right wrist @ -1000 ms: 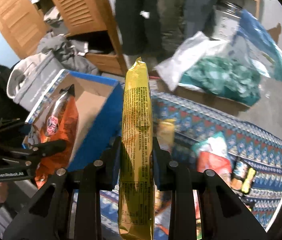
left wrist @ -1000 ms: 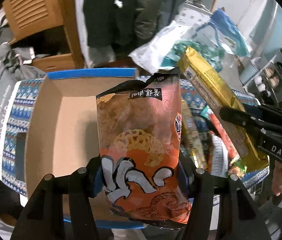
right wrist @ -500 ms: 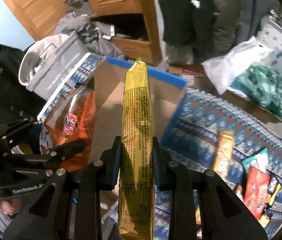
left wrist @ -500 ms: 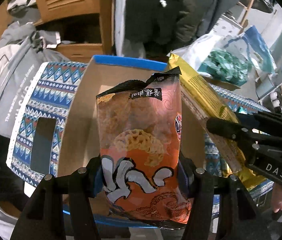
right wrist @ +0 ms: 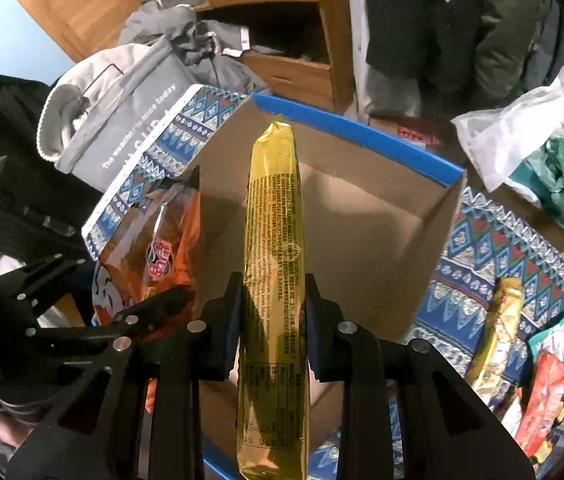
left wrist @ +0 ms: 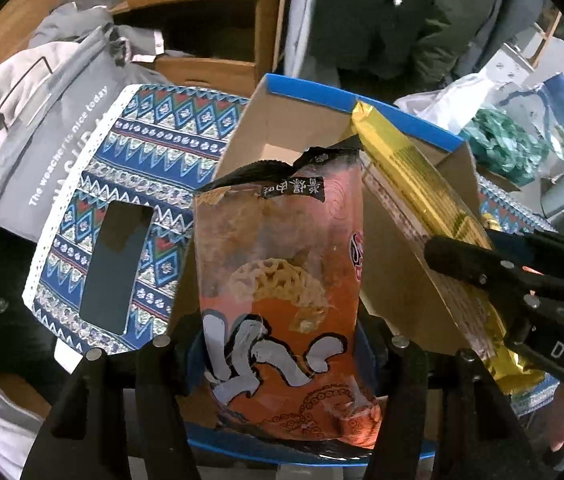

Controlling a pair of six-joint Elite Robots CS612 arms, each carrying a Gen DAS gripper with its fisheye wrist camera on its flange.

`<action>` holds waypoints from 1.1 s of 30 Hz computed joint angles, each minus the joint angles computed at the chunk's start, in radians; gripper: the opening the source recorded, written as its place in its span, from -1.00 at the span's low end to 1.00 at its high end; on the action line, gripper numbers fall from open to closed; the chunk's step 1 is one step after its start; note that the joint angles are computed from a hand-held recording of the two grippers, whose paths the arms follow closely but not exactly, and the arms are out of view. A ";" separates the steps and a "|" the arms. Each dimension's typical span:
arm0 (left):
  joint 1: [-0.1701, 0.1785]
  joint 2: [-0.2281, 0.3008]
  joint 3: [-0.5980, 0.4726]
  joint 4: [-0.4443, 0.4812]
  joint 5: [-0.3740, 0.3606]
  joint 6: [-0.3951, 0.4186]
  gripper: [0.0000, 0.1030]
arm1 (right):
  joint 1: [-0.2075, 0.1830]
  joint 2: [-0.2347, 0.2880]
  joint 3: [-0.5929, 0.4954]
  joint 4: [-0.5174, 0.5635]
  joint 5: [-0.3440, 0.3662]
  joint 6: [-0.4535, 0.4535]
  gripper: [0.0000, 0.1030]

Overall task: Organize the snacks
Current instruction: 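Open both grippers to drop the snacks into the box, then move both grippers back over the remaining snack pile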

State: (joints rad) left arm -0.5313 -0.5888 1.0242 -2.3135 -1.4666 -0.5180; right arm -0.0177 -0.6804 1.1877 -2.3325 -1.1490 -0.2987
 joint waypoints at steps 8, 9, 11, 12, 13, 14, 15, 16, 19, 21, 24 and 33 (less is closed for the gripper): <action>-0.002 -0.001 -0.005 0.021 0.031 -0.030 0.49 | 0.001 -0.001 0.003 -0.023 -0.006 0.023 -0.29; -0.002 -0.003 -0.003 0.015 0.031 -0.033 0.49 | 0.000 -0.002 0.005 -0.027 -0.008 0.025 -0.28; -0.003 -0.005 -0.002 0.008 0.029 -0.035 0.49 | -0.003 -0.006 0.012 -0.035 -0.013 0.031 -0.23; -0.003 -0.006 -0.002 0.005 0.024 -0.037 0.49 | -0.005 -0.008 0.016 -0.040 -0.015 0.034 -0.15; -0.004 -0.006 -0.003 0.003 0.019 -0.037 0.49 | -0.007 -0.010 0.019 -0.045 -0.016 0.036 -0.07; -0.005 -0.007 -0.004 0.000 0.015 -0.036 0.49 | -0.010 -0.013 0.025 -0.054 -0.018 0.038 -0.05; -0.007 -0.007 -0.006 0.001 0.013 -0.033 0.49 | -0.012 -0.017 0.031 -0.062 -0.021 0.039 -0.04; -0.008 -0.006 -0.008 0.003 0.012 -0.031 0.49 | -0.014 -0.018 0.034 -0.065 -0.023 0.039 -0.03; -0.013 -0.006 -0.014 0.003 0.000 -0.020 0.49 | -0.022 -0.027 0.048 -0.079 -0.032 0.040 -0.03; -0.017 -0.006 -0.016 0.004 -0.004 -0.018 0.49 | -0.028 -0.034 0.059 -0.089 -0.036 0.043 0.03; -0.023 -0.005 -0.022 0.005 -0.011 -0.014 0.49 | -0.037 -0.044 0.076 -0.108 -0.043 0.047 0.16; -0.043 -0.001 -0.042 0.009 -0.027 0.009 0.49 | -0.071 -0.072 0.126 -0.150 -0.060 0.057 0.26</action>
